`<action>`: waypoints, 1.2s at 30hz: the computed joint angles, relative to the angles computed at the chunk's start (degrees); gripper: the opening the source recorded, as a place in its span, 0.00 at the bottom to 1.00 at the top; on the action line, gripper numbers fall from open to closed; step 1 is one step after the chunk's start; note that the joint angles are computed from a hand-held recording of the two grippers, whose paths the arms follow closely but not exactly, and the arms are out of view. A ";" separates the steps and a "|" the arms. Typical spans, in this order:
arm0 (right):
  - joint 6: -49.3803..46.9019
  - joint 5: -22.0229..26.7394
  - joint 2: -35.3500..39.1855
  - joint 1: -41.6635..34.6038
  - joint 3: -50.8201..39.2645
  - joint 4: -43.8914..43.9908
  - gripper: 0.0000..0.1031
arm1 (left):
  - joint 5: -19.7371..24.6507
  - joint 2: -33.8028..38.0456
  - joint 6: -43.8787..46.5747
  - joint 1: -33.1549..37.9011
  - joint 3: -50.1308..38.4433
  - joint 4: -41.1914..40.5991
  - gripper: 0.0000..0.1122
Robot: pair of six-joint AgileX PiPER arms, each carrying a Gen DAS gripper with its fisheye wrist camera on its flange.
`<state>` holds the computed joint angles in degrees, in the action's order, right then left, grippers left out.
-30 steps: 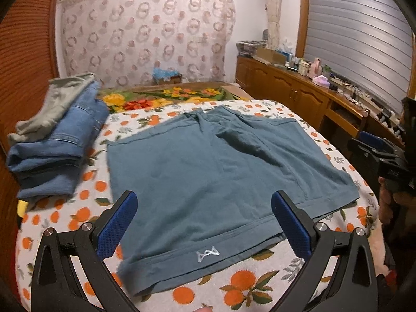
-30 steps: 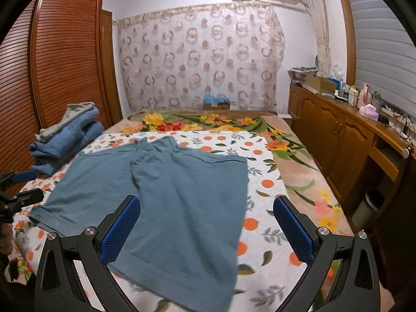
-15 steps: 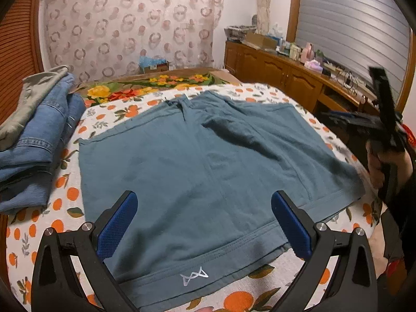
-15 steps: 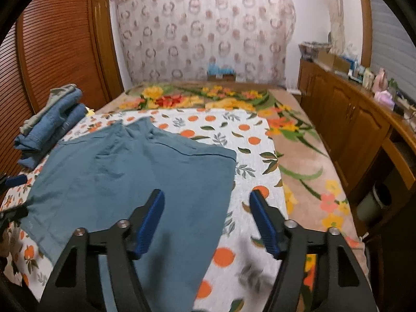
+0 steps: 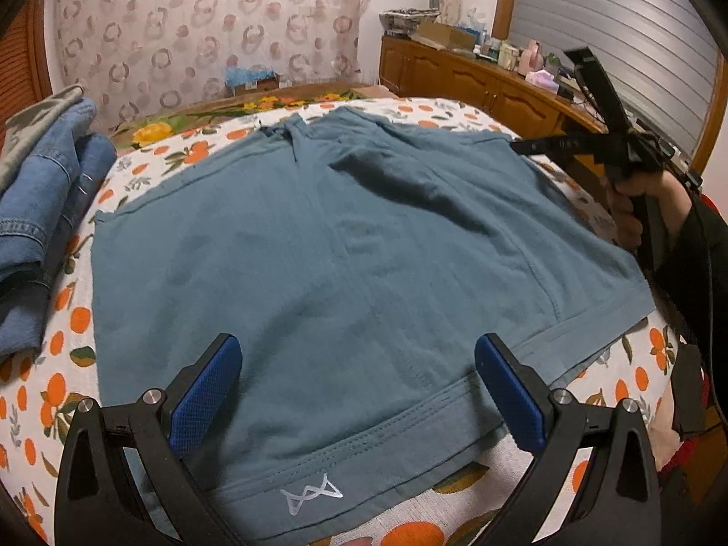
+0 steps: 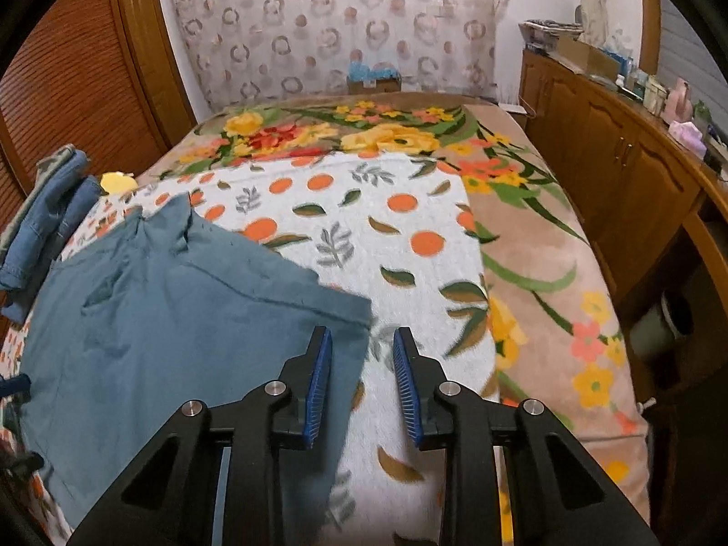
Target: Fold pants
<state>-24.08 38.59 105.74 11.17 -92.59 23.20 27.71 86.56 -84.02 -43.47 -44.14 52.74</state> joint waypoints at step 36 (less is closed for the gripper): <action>-21.42 -8.61 -33.55 -2.57 38.76 11.75 0.53 | 3.73 4.16 4.51 0.32 -3.17 -3.46 0.92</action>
